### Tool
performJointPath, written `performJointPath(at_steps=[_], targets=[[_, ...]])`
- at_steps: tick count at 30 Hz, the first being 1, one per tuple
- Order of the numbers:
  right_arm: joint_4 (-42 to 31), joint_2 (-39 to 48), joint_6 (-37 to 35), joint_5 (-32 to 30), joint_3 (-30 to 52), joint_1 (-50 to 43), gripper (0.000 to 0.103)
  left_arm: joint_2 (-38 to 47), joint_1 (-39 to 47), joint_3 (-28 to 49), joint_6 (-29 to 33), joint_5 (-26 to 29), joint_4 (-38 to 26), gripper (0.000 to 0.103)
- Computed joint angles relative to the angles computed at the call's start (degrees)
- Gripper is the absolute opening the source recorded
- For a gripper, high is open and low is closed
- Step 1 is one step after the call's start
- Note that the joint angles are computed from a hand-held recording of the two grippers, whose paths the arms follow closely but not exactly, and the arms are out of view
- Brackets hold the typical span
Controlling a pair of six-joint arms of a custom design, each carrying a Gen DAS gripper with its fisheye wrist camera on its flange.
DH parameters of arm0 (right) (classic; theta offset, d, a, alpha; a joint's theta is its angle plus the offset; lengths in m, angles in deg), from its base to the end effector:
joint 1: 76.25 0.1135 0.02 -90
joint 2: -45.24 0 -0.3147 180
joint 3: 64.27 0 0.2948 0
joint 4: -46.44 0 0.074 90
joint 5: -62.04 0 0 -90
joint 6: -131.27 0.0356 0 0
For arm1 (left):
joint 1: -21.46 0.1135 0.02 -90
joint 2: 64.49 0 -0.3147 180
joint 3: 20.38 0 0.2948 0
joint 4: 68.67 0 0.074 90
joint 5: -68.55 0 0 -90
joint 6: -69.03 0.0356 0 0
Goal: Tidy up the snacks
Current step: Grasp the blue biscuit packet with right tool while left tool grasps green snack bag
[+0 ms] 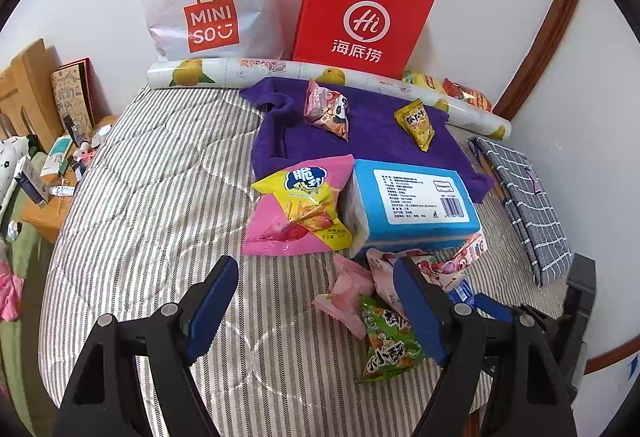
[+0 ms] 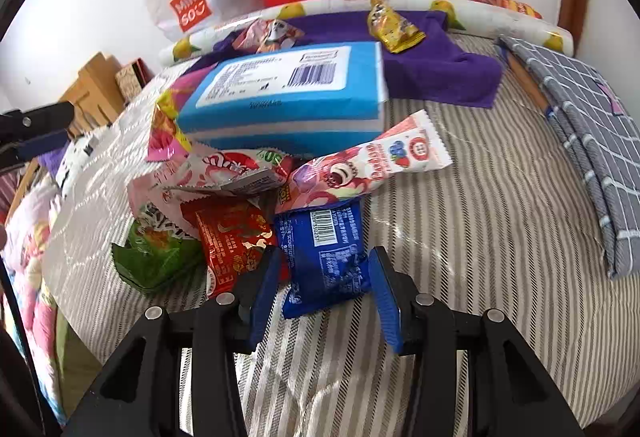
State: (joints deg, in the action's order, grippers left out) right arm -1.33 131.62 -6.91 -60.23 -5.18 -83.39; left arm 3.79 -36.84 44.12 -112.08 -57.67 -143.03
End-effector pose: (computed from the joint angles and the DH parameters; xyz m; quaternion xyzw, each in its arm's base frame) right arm 0.2891 -0.0171 0.1918 -0.3677 0.8794 0.1861 0.2385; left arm 0.1329 -0.1751 0.2859 -0.2978 0.8978 -0.0132 0.3241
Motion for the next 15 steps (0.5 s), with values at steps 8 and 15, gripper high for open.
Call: performJointPath(at_steps=[8,15], targets=[[5.13,0.46,-1.43,0.55,-2.13,0.59,0.048,1.18,0.22,-2.19,0.20,2.32,3.35,0.078],[3.59,0.42,-6.59,-1.13,-1.51,-2.80,0.042,3.59,-0.47,-3.44,3.71,4.82,11.43,0.078]])
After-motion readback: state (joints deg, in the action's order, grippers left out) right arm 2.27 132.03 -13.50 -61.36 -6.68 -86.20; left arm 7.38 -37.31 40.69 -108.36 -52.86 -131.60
